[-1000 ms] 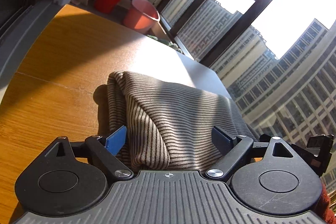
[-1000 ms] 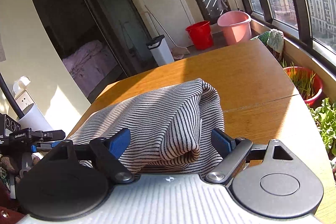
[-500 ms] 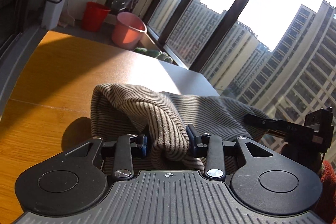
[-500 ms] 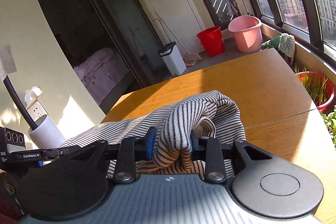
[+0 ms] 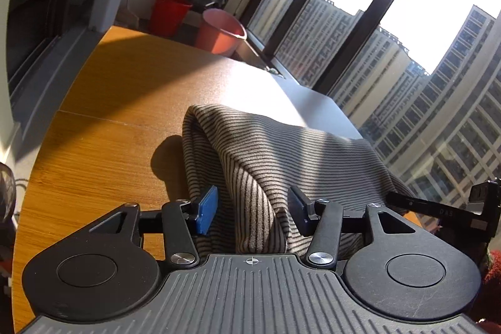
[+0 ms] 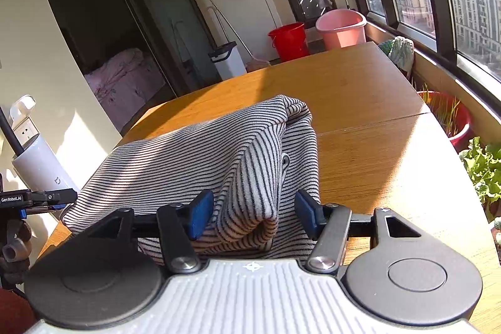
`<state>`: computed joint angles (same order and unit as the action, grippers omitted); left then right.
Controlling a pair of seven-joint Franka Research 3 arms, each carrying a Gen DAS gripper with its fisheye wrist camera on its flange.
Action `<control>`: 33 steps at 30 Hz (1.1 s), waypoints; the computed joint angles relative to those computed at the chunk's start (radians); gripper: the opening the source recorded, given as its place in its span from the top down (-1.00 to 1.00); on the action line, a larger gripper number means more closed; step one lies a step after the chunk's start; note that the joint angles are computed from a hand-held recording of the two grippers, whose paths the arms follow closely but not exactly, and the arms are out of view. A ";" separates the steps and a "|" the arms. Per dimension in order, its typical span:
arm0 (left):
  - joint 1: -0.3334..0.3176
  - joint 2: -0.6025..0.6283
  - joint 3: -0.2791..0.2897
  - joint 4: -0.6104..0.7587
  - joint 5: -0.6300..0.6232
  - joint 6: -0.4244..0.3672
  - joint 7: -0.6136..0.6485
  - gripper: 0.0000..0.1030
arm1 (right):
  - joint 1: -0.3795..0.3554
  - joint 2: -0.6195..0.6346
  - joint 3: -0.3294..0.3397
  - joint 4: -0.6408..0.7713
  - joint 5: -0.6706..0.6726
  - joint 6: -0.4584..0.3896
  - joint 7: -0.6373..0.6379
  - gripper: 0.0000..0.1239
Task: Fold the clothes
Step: 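Press the folded sweater flat with both grippers open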
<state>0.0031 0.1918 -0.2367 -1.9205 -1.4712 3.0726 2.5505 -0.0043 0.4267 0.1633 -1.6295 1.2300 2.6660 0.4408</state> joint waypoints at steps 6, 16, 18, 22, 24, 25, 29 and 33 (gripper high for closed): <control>0.005 -0.009 0.022 0.029 -0.079 -0.258 0.007 -0.73 | 0.003 0.005 0.034 0.045 0.116 0.085 -0.131 -0.66; 0.015 0.124 -0.025 0.128 0.169 -0.286 -0.200 -0.88 | 0.090 0.143 -0.008 0.213 -0.146 -0.013 0.118 -0.66; 0.024 0.146 -0.040 0.149 0.192 -0.258 -0.191 -0.88 | 0.092 0.145 0.014 0.186 -0.158 0.061 0.111 -0.66; 0.028 0.201 -0.052 0.209 0.309 -0.202 -0.241 -0.89 | 0.084 0.126 0.038 0.128 -0.194 0.124 0.158 -0.66; 0.023 0.242 -0.048 0.256 0.384 -0.181 -0.289 -0.89 | 0.033 0.115 0.079 0.111 -0.146 0.085 0.148 -0.66; 0.022 0.264 -0.046 0.282 0.417 -0.174 -0.313 -0.89 | 0.013 0.108 0.095 0.102 -0.111 0.073 0.127 -0.66; 0.039 0.356 -0.064 0.397 0.499 -0.163 -0.373 -0.92 | 0.010 0.082 0.101 0.062 -0.033 0.086 0.077 -0.66; -0.011 0.416 0.010 0.498 0.654 -0.189 -0.595 -0.92 | 0.026 0.056 0.098 0.027 0.031 0.103 0.035 -0.66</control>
<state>-0.0079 0.6080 -0.2270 -1.4228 -0.8170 2.8831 1.9559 0.0218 0.4825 0.2612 -1.6030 1.2611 2.7686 0.4758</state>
